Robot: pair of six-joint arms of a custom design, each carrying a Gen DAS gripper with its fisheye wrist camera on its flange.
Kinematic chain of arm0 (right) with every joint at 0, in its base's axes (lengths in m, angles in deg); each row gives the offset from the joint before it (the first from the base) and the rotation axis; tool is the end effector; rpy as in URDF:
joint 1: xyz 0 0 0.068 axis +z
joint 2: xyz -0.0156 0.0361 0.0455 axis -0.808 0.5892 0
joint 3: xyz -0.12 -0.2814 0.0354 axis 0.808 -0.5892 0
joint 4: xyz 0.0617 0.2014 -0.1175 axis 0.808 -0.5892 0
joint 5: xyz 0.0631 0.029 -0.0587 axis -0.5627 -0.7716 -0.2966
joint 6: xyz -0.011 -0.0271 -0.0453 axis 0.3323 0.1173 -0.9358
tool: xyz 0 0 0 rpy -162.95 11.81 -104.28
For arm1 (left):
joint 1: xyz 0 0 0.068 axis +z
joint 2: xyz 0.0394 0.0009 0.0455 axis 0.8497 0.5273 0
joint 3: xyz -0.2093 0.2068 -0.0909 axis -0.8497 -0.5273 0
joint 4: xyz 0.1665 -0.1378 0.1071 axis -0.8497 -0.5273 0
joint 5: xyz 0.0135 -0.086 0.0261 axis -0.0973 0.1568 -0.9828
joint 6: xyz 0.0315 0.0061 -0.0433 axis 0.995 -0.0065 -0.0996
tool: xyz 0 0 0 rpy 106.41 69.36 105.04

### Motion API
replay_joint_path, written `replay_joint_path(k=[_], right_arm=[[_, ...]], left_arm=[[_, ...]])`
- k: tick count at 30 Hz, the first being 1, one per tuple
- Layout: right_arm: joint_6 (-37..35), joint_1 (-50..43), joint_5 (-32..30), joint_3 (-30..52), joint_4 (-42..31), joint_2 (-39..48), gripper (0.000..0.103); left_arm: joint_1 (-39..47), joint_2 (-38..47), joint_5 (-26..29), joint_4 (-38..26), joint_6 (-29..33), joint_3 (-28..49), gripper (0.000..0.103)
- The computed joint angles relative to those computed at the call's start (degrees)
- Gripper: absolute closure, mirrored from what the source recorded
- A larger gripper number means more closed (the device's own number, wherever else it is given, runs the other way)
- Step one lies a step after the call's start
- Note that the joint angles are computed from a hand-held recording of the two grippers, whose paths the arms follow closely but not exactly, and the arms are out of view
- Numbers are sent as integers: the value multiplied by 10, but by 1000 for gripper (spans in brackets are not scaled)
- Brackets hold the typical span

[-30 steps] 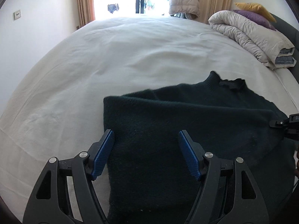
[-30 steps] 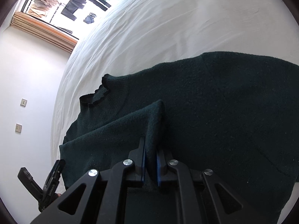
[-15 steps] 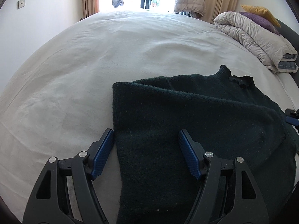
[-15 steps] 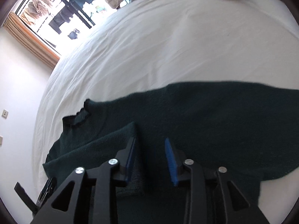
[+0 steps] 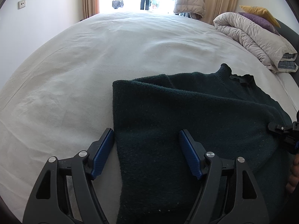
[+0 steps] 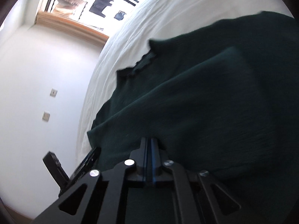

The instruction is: Fold small clothes

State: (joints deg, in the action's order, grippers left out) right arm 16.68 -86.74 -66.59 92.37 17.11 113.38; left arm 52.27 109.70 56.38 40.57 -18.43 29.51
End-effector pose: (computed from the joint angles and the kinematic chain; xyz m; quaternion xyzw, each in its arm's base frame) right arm 0.2983 -0.1579 0.1001 0.1588 0.8679 0.4008 0.2468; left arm 0.2402 -0.0242 0.1456 -0.0164 0.9403 -0.0318 0.3385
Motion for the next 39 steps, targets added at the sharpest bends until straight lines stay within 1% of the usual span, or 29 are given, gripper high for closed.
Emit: replay_joint_path(k=[1, 2, 3, 4, 5, 6, 7, 8, 9, 10, 11, 14, 15, 18, 19, 20, 21, 22, 24, 27, 29, 30, 31, 32, 33, 34, 35, 37, 39], right_arm=[[-3, -28, 4, 7, 4, 1, 103], [6, -53, 27, 11, 24, -3, 103], [6, -86, 27, 22, 23, -2, 103], [20, -118, 60, 30, 25, -9, 103], [30, -151, 70, 39, 23, -12, 103], [29, -187, 59, 54, 6, -14, 101], [21, -223, 59, 69, -15, -21, 83], [10, -266, 44, 88, -32, -20, 61], [-1, -312, 20, 105, -48, -20, 51], [-8, -353, -1, 124, -65, -17, 38], [-12, -396, -17, 156, -89, -3, 34], [-17, -501, -47, 312, -221, 86, 33], [-10, -527, -44, 366, -258, 119, 34], [23, -576, -31, 497, -335, 206, 34], [31, -585, -35, 520, -352, 228, 34], [35, -590, -44, 542, -366, 250, 41], [39, -591, -49, 562, -377, 266, 46], [42, -590, -52, 554, -367, 266, 48], [48, -587, -56, 549, -347, 264, 48], [95, -569, -55, 529, -285, 256, 48], [111, -566, -51, 553, -271, 270, 49], [121, -562, -44, 559, -261, 272, 52], [125, -559, -37, 563, -258, 274, 59], [123, -556, -31, 573, -267, 278, 68], [118, -552, -25, 587, -280, 284, 73], [118, -549, -15, 591, -283, 284, 86], [119, -545, -5, 587, -279, 279, 93], [128, -537, 5, 540, -238, 248, 93], [125, -523, 12, 474, -192, 200, 93]], left_arm=[[0, 0, 0, 1, 0, 0, 31], [0, 1, 0, 1, 0, 0, 31], [0, 1, 0, 2, 0, 0, 31], [0, 1, 0, 2, 0, -1, 31], [0, 0, 1, 2, 0, -1, 31], [2, 2, 2, 2, 2, 1, 31], [2, 3, 2, 3, 2, 1, 31], [2, 3, 2, 3, 3, 2, 31], [4, 5, 2, 3, 5, 3, 31], [3, 5, 1, 2, 5, 3, 31], [2, 6, -1, 2, 6, 4, 31], [1, 8, -6, 3, 9, 6, 31], [2, 9, -6, 3, 10, 7, 31], [1, 10, -8, 2, 11, 9, 30], [1, 11, -9, 2, 12, 10, 30], [0, 11, -11, 1, 13, 11, 30], [0, 13, -12, 1, 14, 12, 30], [-1, 13, -14, 1, 14, 12, 30], [-3, 14, -17, 0, 15, 13, 30], [-2, 15, -17, 0, 15, 14, 30], [-2, 15, -17, 1, 15, 14, 30], [-1, 16, -16, 1, 16, 14, 30], [-1, 15, -16, 1, 15, 14, 30], [-1, 15, -15, 2, 15, 14, 30], [0, 16, -14, 3, 15, 14, 30], [1, 17, -13, 5, 16, 14, 30], [1, 18, -13, 6, 15, 13, 30], [3, 20, -10, 10, 16, 13, 30], [3, 20, -10, 12, 16, 12, 30]])
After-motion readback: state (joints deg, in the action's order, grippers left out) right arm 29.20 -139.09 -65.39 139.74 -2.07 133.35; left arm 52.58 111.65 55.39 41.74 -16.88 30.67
